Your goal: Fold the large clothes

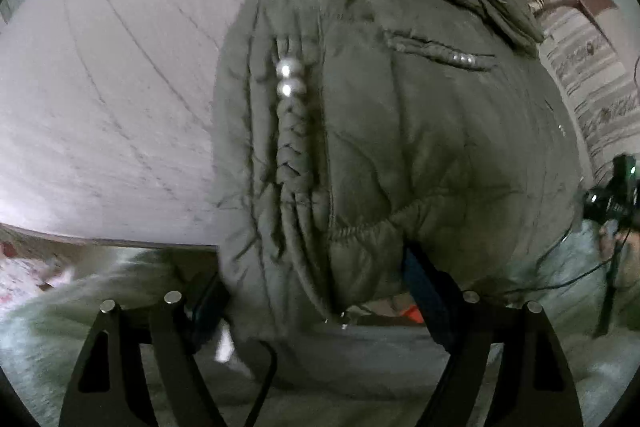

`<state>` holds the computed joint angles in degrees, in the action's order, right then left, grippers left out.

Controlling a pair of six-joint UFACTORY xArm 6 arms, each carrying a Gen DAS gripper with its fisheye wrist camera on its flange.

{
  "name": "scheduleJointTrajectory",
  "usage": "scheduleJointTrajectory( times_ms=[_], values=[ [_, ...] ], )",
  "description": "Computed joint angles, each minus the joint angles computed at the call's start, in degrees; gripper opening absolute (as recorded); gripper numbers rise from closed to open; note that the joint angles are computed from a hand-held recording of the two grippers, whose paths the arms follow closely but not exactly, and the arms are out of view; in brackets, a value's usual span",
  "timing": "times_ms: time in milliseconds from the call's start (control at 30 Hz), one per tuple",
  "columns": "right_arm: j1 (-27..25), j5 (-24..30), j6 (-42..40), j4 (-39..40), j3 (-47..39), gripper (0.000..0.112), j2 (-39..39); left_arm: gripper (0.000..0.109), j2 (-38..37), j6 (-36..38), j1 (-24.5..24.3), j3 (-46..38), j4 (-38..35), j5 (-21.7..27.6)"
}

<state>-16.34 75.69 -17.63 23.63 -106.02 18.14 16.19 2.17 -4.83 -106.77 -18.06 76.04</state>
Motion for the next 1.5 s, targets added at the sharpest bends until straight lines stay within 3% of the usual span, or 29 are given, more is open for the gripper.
scheduleJointTrajectory(
  times_ms=[233,367,467,567,767,900,1000,1167,1367,1433,1500],
  values=[
    [0.2,1.0,0.96,-0.22,-4.91,0.092,2.62,0.083,-1.63,-2.08,1.37,-0.46,-0.54,-3.25],
    [1.64,0.48,1.94,-1.75,-5.5,0.093,3.07,0.083,2.72,-2.53,2.45,-4.89,-2.72,-0.57],
    [1.92,0.97,2.36,-1.37,-6.49,0.092,3.54,0.083,2.18,-1.47,1.62,-3.1,-3.52,-1.56],
    [1.9,0.13,1.12,-0.85,-4.95,0.091,3.01,0.064,1.0,-1.18,2.17,-1.24,-7.76,-0.41],
    [-1.14,0.88,-0.46,4.67,-4.88,0.074,3.54,0.058,-0.56,-3.32,4.53,2.79,-15.34,-1.99],
    [-3.37,4.91,-0.74,8.05,-9.55,0.058,6.82,0.058,2.58,0.05,6.83,-1.42,-19.07,2.83],
    [-3.12,7.01,-1.5,7.05,-12.49,0.049,8.24,0.051,4.39,2.88,6.67,-5.74,-16.01,6.25],
    [-1.81,6.22,-2.45,6.51,-11.38,0.046,6.94,0.051,2.36,1.65,2.83,-6.03,-10.29,4.37],
    [-2.36,7.03,-3.16,5.39,-12.55,0.047,8.09,0.051,2.44,-1.34,1.1,-7.45,-7.59,1.55],
    [-1.64,7.33,-2.86,4.73,-13.27,0.05,8.61,0.06,4.84,-1.79,1.52,-9.95,-9.06,3.08],
    [-1.68,8.05,-2.71,4.94,-14.42,0.052,9.53,0.082,6.56,-0.57,1.83,-11.47,-13.12,4.33]
  ],
)
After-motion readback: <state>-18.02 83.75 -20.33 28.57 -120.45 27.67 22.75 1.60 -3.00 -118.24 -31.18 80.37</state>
